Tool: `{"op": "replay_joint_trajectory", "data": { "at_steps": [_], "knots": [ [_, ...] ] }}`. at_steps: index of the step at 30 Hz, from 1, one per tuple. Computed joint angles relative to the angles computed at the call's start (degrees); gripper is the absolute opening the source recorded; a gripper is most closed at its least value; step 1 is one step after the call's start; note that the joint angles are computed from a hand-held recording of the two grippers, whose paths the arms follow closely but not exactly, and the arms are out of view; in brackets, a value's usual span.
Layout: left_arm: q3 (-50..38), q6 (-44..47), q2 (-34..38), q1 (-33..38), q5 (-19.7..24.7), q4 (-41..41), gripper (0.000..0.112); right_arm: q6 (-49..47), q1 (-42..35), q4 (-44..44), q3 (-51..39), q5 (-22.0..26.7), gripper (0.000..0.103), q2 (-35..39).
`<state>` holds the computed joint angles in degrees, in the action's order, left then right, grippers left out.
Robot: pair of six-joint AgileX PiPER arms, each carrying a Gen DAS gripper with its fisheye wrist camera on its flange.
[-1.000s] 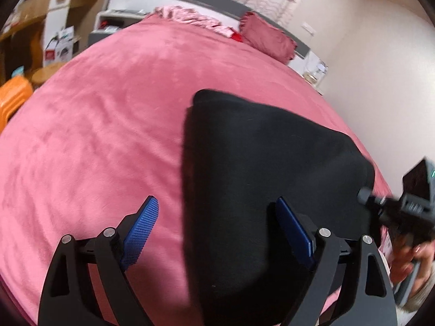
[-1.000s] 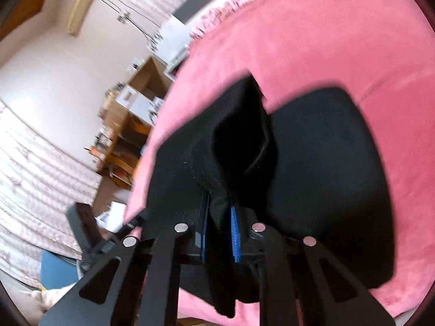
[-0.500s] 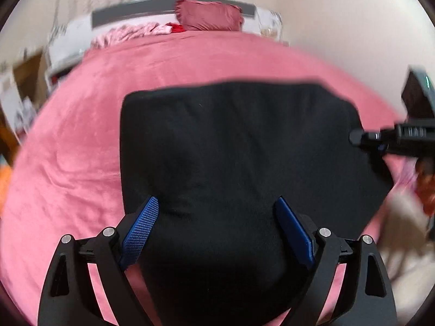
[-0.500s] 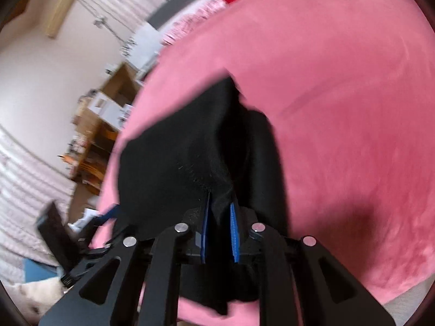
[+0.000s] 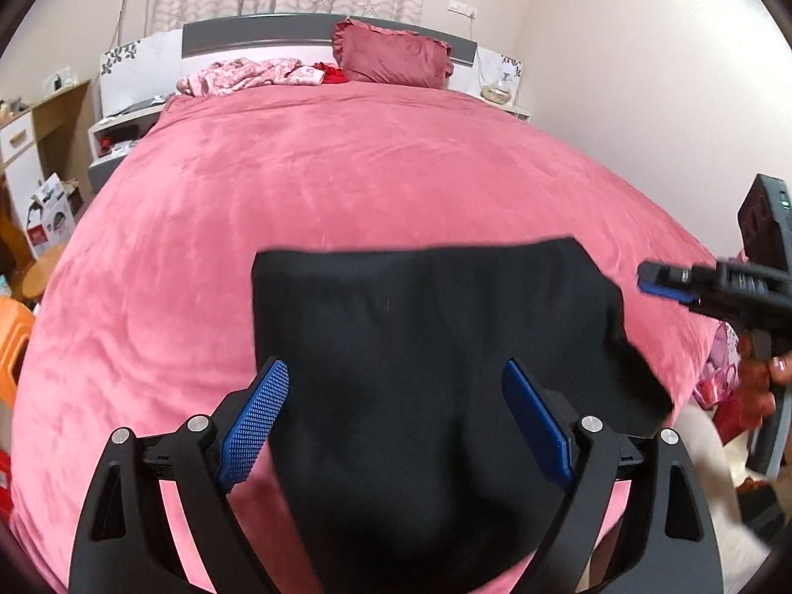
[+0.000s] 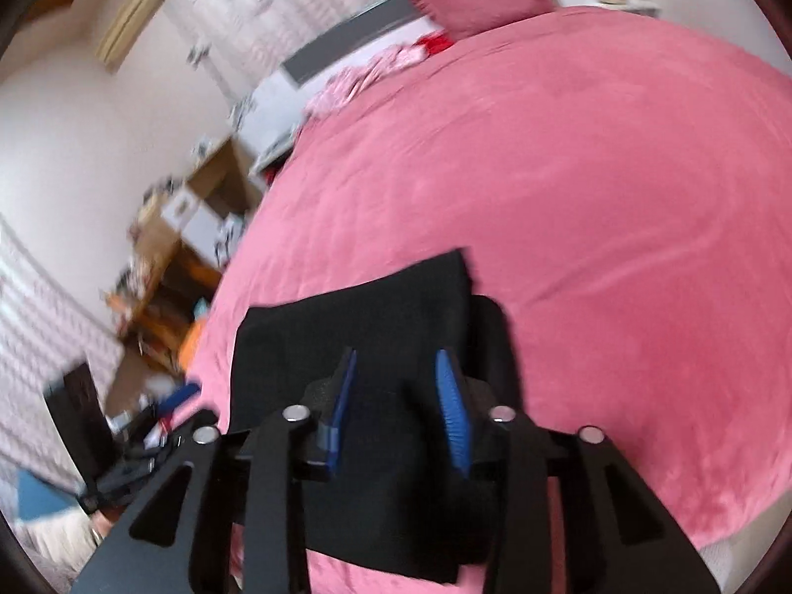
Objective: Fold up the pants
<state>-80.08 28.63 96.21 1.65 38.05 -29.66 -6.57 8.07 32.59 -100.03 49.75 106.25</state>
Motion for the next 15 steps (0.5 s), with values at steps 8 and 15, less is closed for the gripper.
{"op": "replay_joint_trajectory", "data": {
  "at_steps": [8,15],
  "knots": [
    [-24.3,-17.1,17.8,-6.4,6.9,20.3,0.087,8.9,8.0,-17.6,-23.1,5.4,0.022,16.9],
    [-31.5,-18.5,27.2,-5.3,6.3,22.1,0.096,8.1,6.9,-19.7,-23.0,1.1,0.007,22.6]
  ]
}}
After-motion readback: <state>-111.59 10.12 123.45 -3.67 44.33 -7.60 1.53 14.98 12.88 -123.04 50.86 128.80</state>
